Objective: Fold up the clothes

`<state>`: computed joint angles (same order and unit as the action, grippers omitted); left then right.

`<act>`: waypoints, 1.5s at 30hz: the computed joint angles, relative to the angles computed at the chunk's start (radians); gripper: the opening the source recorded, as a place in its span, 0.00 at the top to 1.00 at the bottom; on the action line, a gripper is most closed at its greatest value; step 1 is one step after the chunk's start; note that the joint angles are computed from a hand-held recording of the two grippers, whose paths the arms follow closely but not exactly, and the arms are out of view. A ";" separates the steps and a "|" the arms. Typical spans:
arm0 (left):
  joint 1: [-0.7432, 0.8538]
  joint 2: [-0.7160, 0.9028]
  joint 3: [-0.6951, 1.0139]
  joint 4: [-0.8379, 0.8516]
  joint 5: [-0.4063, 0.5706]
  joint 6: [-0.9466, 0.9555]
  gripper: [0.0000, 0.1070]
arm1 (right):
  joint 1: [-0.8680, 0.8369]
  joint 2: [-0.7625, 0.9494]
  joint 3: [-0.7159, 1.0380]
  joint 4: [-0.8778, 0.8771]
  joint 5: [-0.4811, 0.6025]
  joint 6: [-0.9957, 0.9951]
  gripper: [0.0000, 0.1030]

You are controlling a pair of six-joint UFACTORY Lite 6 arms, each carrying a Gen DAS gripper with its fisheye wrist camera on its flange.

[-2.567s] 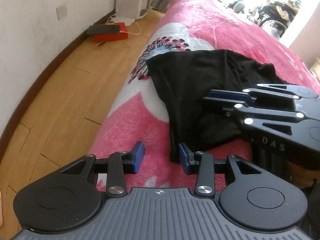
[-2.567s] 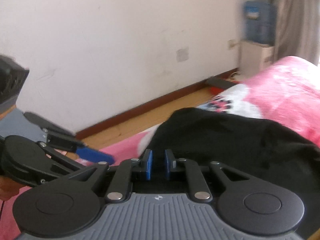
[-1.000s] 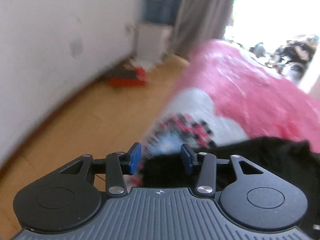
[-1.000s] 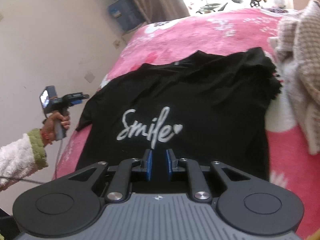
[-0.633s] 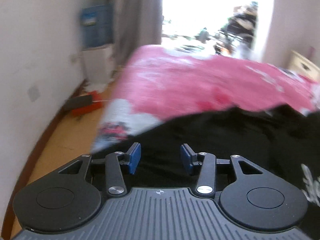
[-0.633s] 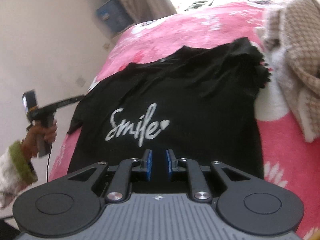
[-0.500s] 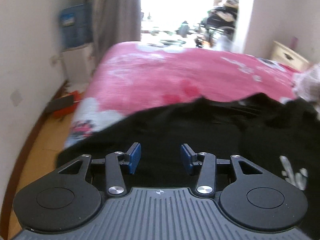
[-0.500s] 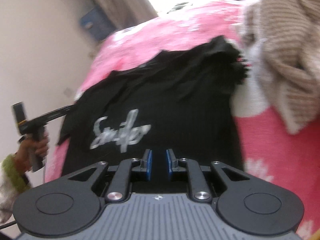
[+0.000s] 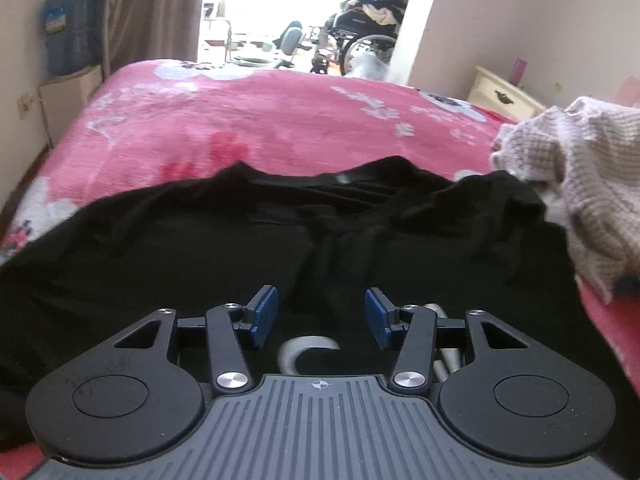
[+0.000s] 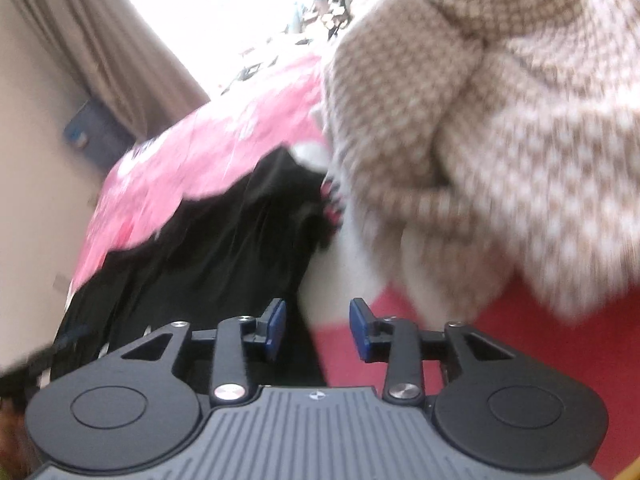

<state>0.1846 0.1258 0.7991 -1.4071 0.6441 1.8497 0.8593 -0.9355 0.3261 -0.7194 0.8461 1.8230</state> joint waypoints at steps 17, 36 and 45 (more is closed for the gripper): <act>-0.137 -0.054 -0.102 -0.011 -0.059 -0.025 0.53 | -0.322 0.465 -0.024 -0.425 -0.183 0.026 0.76; -0.118 -0.068 -0.096 0.124 -0.163 -0.130 0.53 | -1.119 1.245 0.642 -1.422 -0.583 0.116 0.86; -0.164 -0.068 -0.076 0.188 -0.234 -0.257 0.52 | -1.067 1.434 0.778 -1.477 -0.399 0.152 0.79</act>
